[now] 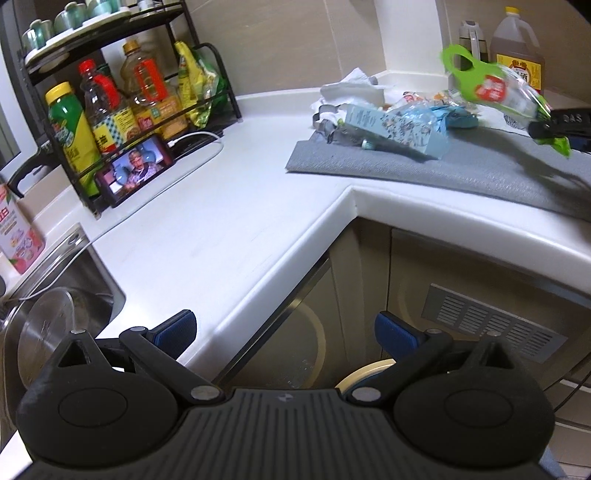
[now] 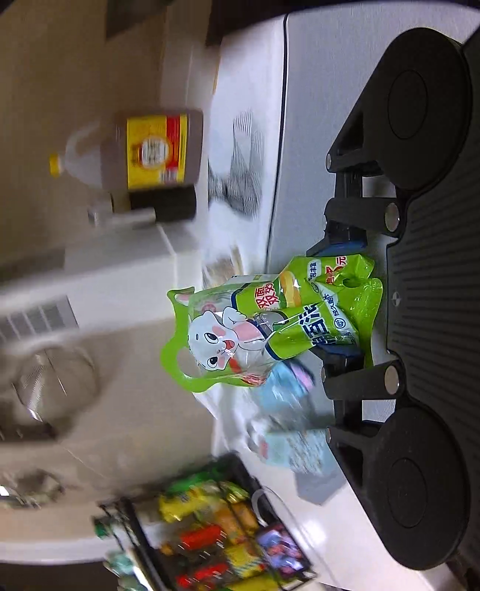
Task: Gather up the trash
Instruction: 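Lift the green bag with the right tool while the left tool grasps the floral box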
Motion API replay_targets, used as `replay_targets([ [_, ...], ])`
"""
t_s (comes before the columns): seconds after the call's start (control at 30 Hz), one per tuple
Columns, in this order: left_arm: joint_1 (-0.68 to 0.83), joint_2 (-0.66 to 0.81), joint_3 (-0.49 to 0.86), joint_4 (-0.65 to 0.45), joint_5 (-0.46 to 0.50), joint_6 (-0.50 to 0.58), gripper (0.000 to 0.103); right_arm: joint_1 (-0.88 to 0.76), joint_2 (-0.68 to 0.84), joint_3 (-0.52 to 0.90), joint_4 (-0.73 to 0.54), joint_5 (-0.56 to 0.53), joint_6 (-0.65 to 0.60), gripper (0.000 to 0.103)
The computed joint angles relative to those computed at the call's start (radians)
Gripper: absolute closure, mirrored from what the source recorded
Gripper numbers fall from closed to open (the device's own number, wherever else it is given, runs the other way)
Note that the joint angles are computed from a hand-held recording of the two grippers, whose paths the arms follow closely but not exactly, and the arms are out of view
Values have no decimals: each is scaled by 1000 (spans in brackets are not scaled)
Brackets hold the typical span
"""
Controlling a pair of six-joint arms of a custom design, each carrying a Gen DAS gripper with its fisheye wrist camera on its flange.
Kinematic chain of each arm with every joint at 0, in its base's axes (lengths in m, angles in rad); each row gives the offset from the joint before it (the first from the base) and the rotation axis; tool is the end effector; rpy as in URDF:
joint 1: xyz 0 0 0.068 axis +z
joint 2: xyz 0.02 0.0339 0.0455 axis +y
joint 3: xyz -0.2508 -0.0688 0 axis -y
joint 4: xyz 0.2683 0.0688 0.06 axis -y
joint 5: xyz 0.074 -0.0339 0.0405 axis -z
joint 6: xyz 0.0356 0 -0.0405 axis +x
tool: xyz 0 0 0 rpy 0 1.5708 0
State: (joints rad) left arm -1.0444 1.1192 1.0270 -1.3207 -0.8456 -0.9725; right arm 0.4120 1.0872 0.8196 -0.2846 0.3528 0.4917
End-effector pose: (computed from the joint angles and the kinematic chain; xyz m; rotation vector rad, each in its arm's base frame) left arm 0.1228 -0.1583 0.2778 0.0009 2.3181 0.4007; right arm 0.2518 0.0966 0.2661 0.2897 2.0700 0.1736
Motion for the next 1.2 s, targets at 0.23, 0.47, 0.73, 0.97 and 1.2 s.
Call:
replay_targets([
  [0.23,41,99,120,123,-13,177,0,-179,-22,-79,47,-111,81,56],
  [0.47,246,244,308,332,111,407,0,-216,8,-88,71,-153,144,56],
  [0.73,429,588,699,369,354,518,0,-163,76,-13,2,-71,93,55],
  [0.97,482,882,975,245,424,526,0,-174,73,-14,7,-91,87,54],
  [1.2,491,947,1012,199,428,576,0,-176,74,-13,7,-94,86,53],
])
